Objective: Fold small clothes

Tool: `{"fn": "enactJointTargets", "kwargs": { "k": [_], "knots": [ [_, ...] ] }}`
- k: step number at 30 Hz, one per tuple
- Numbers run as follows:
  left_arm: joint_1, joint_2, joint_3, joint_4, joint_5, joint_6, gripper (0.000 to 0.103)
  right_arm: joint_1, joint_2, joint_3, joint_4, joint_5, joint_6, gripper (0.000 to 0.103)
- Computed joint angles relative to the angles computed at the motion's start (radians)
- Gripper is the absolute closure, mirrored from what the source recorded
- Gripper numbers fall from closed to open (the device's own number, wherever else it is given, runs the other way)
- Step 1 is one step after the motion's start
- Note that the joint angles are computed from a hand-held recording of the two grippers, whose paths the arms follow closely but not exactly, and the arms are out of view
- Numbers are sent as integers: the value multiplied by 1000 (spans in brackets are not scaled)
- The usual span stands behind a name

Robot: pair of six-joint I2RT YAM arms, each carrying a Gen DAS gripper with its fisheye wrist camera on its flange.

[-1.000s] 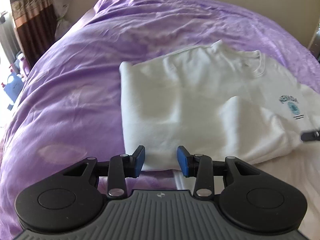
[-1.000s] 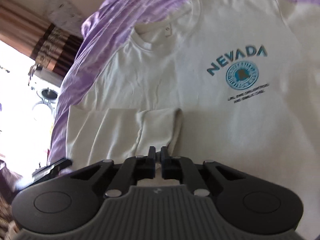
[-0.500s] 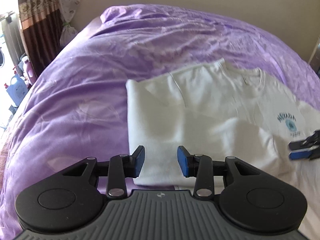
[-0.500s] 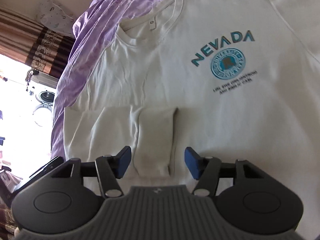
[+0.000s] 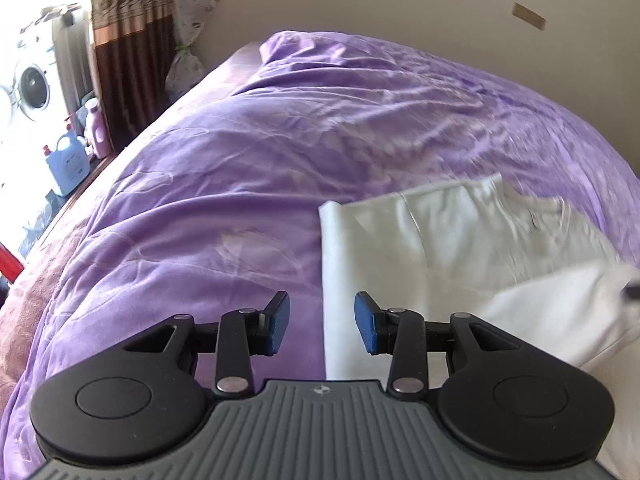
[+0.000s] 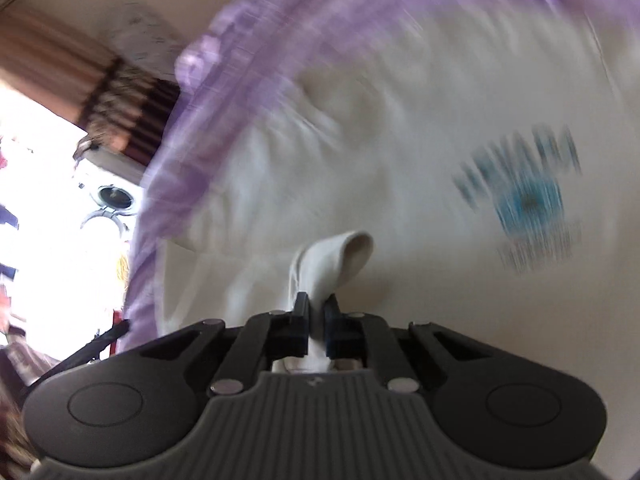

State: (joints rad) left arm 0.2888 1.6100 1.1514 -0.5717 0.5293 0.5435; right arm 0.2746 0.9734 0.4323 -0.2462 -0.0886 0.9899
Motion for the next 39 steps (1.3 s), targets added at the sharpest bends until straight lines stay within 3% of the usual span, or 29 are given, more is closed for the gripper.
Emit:
{"fn": "enactJointTargets", "kwargs": {
  "k": [6,11,16,18,21,23,29,32,35,39],
  "knots": [
    [-2,46,66,-31,34,-71,58,43,-10,404,-266,152,-231,101],
    [-22,77,86,-43,64,-92,58,-92,-117,524,-395,153,-316,101],
    [-66,136,94,-49,77,-141,58,-386,-221,385,-480,26,-402,101],
    [-85,176,100,-41,93,-193,58,-555,-202,253,-446,-102,-476,101],
    [-121,221,109,-11,93,-270,54,-729,-121,80,-350,-200,-541,101],
    [-150,252,122,12,97,-319,47,-790,-95,3,-278,-226,-567,102],
    [-248,358,163,130,42,-482,47,-886,-137,-63,-271,-290,-642,101],
    [-284,406,180,159,-22,-516,59,-902,-152,-44,-304,-308,-668,101],
    [-305,413,159,199,-89,-479,72,-947,-210,-25,-352,-355,-725,102],
    [-301,428,174,191,-100,-460,75,-1010,-211,-27,-324,-361,-797,102]
  ]
}}
